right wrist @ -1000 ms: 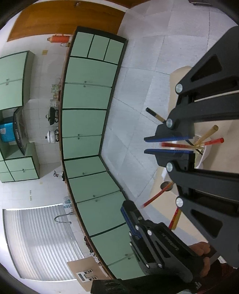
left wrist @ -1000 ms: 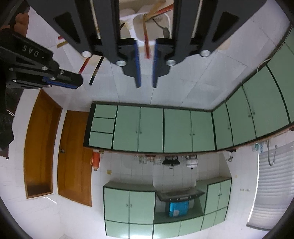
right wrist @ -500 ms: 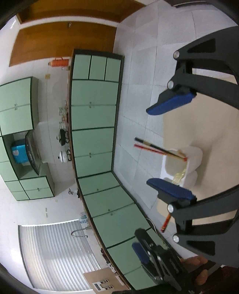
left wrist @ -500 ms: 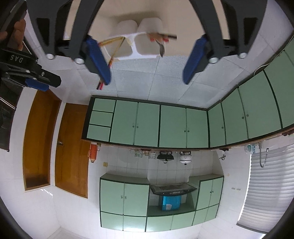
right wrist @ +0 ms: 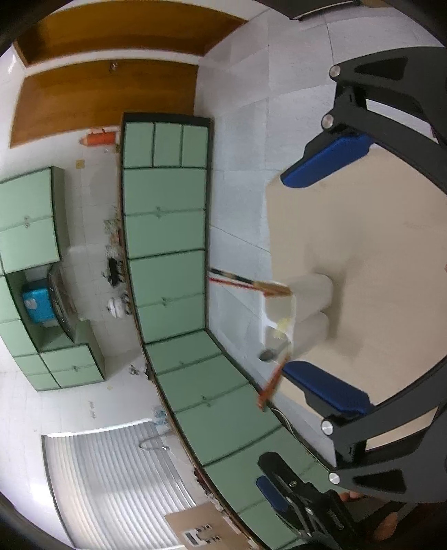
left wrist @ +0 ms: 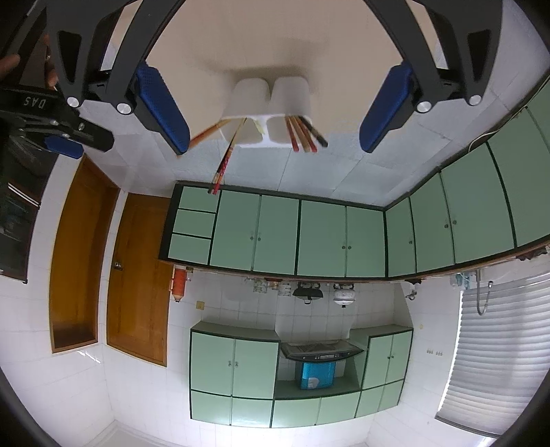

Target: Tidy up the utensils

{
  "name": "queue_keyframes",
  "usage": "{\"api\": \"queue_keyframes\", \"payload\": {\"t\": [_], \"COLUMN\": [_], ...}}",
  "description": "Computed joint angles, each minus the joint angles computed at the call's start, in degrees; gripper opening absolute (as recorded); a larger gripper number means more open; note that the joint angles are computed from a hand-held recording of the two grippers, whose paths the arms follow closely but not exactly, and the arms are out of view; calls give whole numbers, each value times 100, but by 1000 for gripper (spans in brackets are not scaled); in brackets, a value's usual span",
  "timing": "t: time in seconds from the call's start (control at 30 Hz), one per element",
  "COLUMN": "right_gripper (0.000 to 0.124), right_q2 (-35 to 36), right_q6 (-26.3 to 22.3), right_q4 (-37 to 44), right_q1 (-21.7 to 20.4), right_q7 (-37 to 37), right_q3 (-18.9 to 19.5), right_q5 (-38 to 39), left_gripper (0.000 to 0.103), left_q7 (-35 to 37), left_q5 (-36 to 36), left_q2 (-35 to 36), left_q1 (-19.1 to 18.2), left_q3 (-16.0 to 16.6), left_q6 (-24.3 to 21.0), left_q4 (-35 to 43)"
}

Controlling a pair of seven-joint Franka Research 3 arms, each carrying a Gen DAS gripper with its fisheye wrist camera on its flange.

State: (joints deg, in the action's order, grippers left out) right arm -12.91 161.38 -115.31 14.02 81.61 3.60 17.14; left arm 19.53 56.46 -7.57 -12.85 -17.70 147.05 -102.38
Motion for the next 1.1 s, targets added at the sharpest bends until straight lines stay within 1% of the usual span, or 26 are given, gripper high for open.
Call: {"api": "queue_keyframes", "payload": {"t": [0.03, 0.1, 0.23, 0.43, 0.77, 1.1], "right_gripper": [98, 98, 98, 98, 98, 98], "right_q2": [-64, -218, -422, -700, -912, -1023], "right_q6": [-83, -33, -43, -4, 19, 125], "right_q4": [-31, -173, -302, -486, -580, -694], "right_q1": [39, 91, 231, 295, 370, 423], "right_q7": [-83, -185, -412, -599, -722, -793], "right_q3": [-12, 5, -27, 16, 15, 15], "right_q5": [22, 51, 198, 235, 341, 410], "left_gripper": [97, 97, 97, 97, 97, 97], "left_q7": [35, 103, 127, 165, 54, 31], "left_q5": [-37, -109, -53, -58, 46, 75], "left_q2": [-20, -159, -331, -536, -757, -854], "left_q1": [-25, -41, -36, -12, 57, 105], "left_q3": [-23, -21, -141, -274, -431, -480], "left_q6": [-84, -94, -254, -425, -538, -483], "left_q4": [0, -137, -250, -342, -452, -520]}}
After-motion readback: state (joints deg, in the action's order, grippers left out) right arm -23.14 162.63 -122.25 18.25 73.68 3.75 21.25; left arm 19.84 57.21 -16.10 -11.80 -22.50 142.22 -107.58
